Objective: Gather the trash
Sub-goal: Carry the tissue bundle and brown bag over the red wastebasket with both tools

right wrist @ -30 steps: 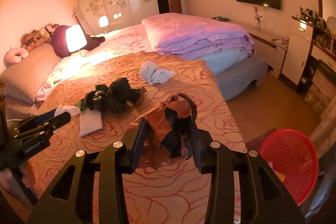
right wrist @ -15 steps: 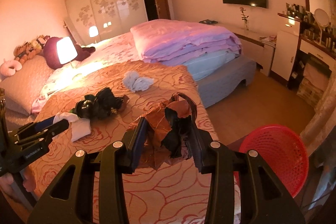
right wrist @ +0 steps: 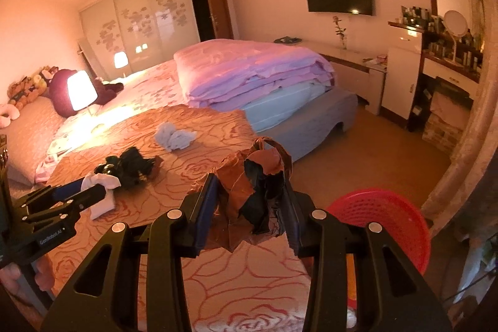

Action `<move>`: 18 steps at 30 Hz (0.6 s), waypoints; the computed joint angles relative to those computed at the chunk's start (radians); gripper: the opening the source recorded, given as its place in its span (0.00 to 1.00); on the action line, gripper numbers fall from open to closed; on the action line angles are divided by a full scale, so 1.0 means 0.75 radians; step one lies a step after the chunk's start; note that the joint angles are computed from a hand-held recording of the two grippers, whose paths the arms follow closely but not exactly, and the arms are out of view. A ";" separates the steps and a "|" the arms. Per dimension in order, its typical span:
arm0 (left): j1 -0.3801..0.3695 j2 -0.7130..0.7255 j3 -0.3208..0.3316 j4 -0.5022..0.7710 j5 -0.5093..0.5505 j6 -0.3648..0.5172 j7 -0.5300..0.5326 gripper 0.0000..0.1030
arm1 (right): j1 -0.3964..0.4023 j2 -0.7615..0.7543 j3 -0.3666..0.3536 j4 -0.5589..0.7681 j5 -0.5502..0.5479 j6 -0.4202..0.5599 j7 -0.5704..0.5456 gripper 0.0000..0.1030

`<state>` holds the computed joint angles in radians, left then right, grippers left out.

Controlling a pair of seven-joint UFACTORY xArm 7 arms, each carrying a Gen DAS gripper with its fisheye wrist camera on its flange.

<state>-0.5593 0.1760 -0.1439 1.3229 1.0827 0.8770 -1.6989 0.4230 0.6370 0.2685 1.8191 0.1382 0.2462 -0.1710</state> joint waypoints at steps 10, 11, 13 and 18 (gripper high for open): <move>-0.047 0.173 0.052 0.238 -0.035 -0.055 0.177 0.40 | -0.048 -0.063 -0.071 -0.087 -0.023 -0.034 0.068 0.37; -0.054 0.196 0.061 0.271 -0.043 -0.064 0.201 0.40 | -0.058 -0.071 -0.076 -0.099 -0.026 -0.039 0.074 0.37; -0.071 0.236 0.080 0.327 -0.058 -0.077 0.240 0.40 | -0.066 -0.080 -0.089 -0.113 -0.036 -0.045 0.090 0.37; -0.110 0.365 0.127 0.502 -0.134 -0.126 0.370 0.40 | -0.081 -0.100 -0.134 -0.137 -0.073 -0.060 0.145 0.37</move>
